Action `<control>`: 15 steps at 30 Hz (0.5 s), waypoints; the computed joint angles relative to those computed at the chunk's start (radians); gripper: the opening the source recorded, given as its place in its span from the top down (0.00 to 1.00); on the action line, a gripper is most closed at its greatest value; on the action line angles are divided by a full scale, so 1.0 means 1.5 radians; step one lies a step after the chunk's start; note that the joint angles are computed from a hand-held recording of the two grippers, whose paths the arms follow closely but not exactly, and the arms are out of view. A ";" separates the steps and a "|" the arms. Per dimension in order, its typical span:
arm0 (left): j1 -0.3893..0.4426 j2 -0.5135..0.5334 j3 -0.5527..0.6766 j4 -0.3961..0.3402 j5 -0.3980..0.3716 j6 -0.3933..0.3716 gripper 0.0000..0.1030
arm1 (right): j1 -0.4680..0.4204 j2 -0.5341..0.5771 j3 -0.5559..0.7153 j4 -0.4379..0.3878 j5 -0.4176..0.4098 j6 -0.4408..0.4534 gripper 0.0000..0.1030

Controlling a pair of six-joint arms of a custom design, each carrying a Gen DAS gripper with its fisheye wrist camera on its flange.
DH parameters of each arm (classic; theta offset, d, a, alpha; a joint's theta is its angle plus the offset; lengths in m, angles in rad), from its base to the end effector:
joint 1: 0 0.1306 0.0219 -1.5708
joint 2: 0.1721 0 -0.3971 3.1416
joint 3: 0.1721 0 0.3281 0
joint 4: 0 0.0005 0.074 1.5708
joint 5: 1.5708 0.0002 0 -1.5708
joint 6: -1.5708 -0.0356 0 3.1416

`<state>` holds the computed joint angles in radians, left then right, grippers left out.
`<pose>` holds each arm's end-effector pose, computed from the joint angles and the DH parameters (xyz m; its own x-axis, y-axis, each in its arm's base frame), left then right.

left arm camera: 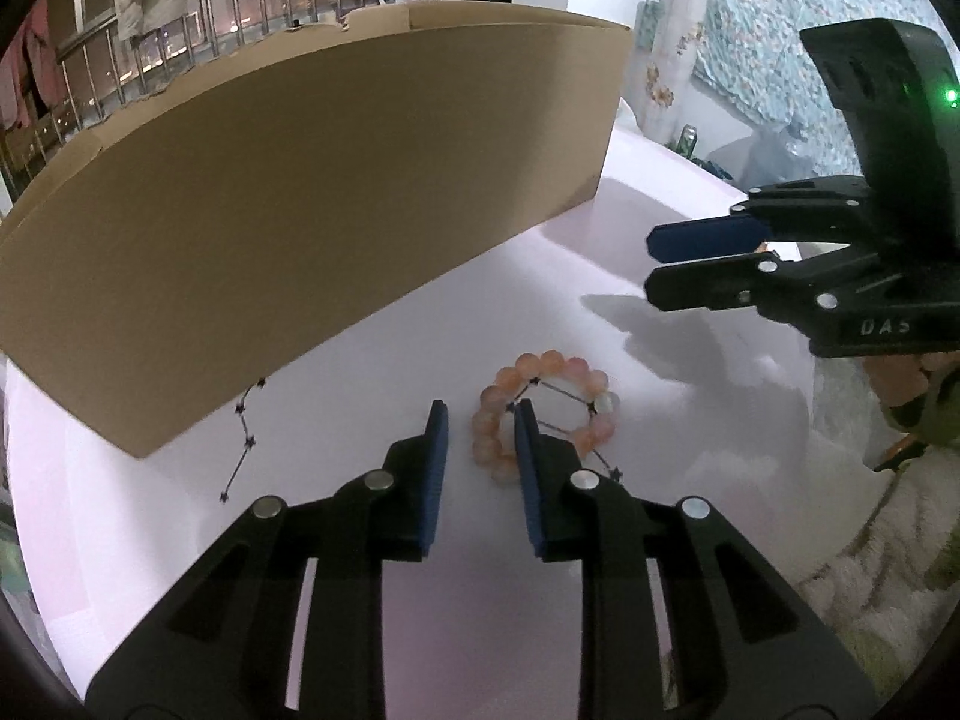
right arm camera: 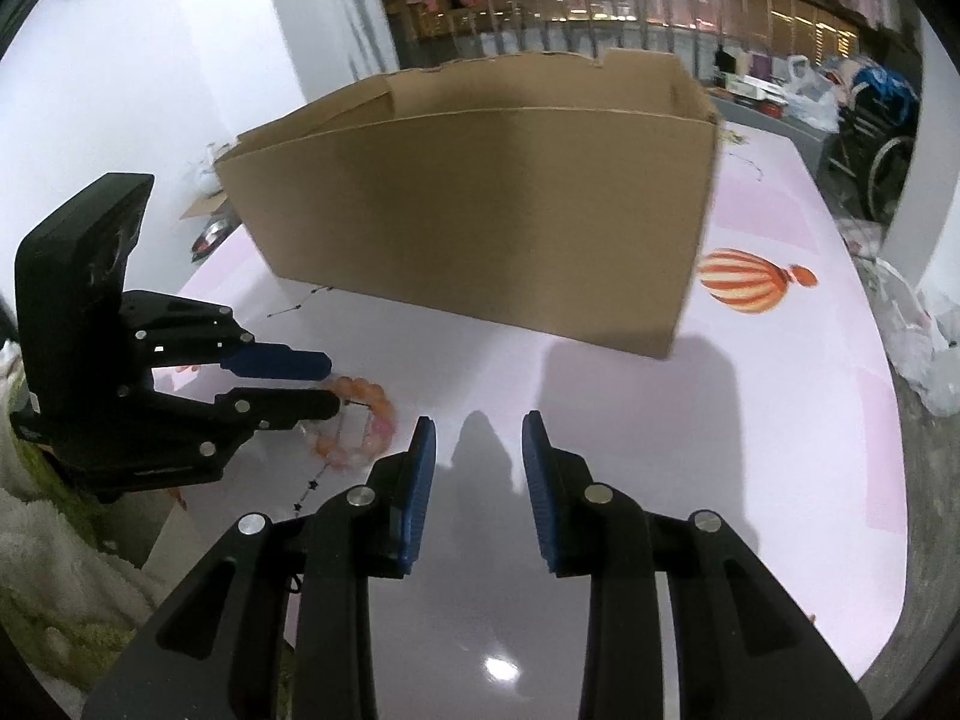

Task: Organize jewelry
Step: 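Close the left tool on the peach bead bracelet while the right tool closes beside it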

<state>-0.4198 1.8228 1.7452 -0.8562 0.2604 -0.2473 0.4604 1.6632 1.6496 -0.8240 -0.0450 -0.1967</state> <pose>0.5227 -0.2439 0.3798 -0.5811 0.5184 -0.6274 0.6971 0.7148 -0.0551 0.4716 0.2351 0.4279 -0.7449 -0.1515 -0.6498 -0.3316 0.9291 0.1636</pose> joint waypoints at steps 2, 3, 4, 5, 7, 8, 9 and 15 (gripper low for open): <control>0.005 0.000 0.001 -0.001 0.007 0.004 0.79 | 0.001 0.008 0.014 -0.005 -0.014 0.018 0.71; 0.007 -0.001 0.000 -0.001 0.012 0.005 0.79 | 0.003 0.014 0.022 -0.007 -0.026 0.031 0.71; 0.009 -0.001 0.000 -0.001 0.016 0.006 0.79 | 0.004 0.018 0.028 -0.009 -0.032 0.040 0.71; 0.011 -0.002 -0.002 -0.001 0.019 0.007 0.79 | 0.005 0.022 0.035 -0.014 -0.038 0.051 0.71; 0.013 0.000 0.003 -0.006 0.025 0.007 0.78 | 0.007 0.033 0.051 -0.025 -0.051 0.073 0.71; 0.014 0.000 0.004 -0.008 0.028 0.004 0.78 | 0.008 0.038 0.057 -0.031 -0.057 0.083 0.71; 0.012 0.001 0.005 -0.010 0.028 0.001 0.78 | 0.009 0.042 0.063 -0.035 -0.065 0.096 0.71; 0.013 0.007 0.014 -0.019 0.034 -0.016 0.78 | 0.014 0.067 0.095 -0.066 -0.074 0.149 0.71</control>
